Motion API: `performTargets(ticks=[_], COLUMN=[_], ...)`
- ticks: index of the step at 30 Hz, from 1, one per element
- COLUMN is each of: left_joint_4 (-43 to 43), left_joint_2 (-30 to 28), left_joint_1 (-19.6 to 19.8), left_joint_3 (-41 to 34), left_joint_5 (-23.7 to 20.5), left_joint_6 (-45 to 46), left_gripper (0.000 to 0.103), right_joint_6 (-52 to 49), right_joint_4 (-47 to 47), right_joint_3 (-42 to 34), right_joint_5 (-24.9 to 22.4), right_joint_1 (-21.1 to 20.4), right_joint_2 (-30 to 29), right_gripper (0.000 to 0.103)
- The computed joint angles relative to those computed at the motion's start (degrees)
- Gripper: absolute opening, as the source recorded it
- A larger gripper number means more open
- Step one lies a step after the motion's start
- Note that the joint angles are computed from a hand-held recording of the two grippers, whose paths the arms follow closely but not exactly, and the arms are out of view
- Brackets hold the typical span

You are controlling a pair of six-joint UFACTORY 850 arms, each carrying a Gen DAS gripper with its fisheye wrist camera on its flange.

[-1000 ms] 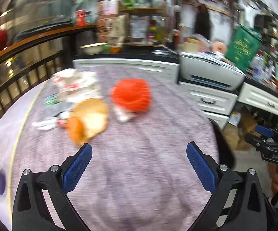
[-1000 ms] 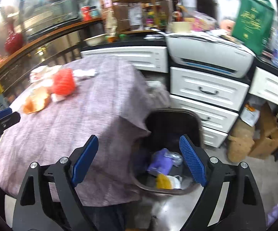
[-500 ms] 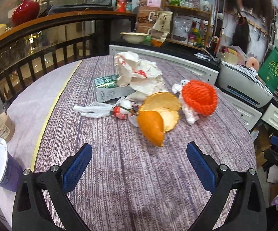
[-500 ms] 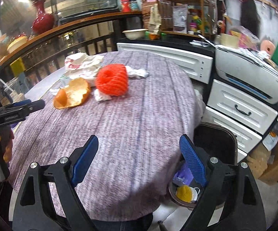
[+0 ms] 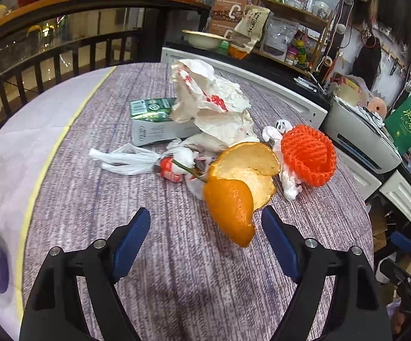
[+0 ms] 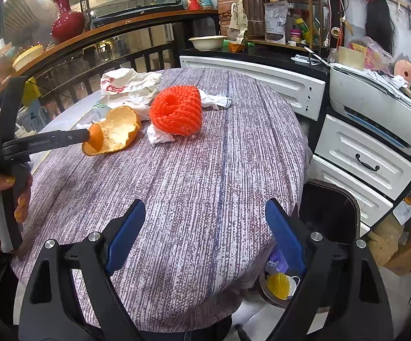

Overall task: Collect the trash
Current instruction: 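Grasp the orange peel with the left tool while the right tool approaches the red net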

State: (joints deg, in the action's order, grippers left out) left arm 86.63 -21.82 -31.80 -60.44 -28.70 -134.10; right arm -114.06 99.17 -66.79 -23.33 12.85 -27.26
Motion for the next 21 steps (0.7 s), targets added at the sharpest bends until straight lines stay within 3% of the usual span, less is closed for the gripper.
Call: performTargets(ticks=[4,6,9,21], left_joint_4=[-1.4,-1.8,-1.2,8.4], left_joint_2=[-2.0,-2.6,-2.4,4.6], left_joint_1=[0.9,1.2,0.9,-2.3], left_joint_3=[-1.9,-2.5,-1.8,5.9], left_joint_5=[1.6,1.9,0.6,-1.7], left_joint_6=[1.4,1.9,0.0,-11.6], left_gripper=[0.062,0.038,0.023,0.018], right_joint_6=[-0.3,-0.5,-0.2,4.6], right_joint_4=[0.2,0.4,0.3,-2.8], right_joint_3=[-0.2,-0.4,-0.8,-7.4], right_joint_5=[0.3,0.4,0.6,-0.4], right_joint_1=[0.1,0.2,0.4,2.2], right_joint_2=[-0.2,-0.4,-0.7,-4.4], right_gripper=[0.085,0.085,0.085,0.085])
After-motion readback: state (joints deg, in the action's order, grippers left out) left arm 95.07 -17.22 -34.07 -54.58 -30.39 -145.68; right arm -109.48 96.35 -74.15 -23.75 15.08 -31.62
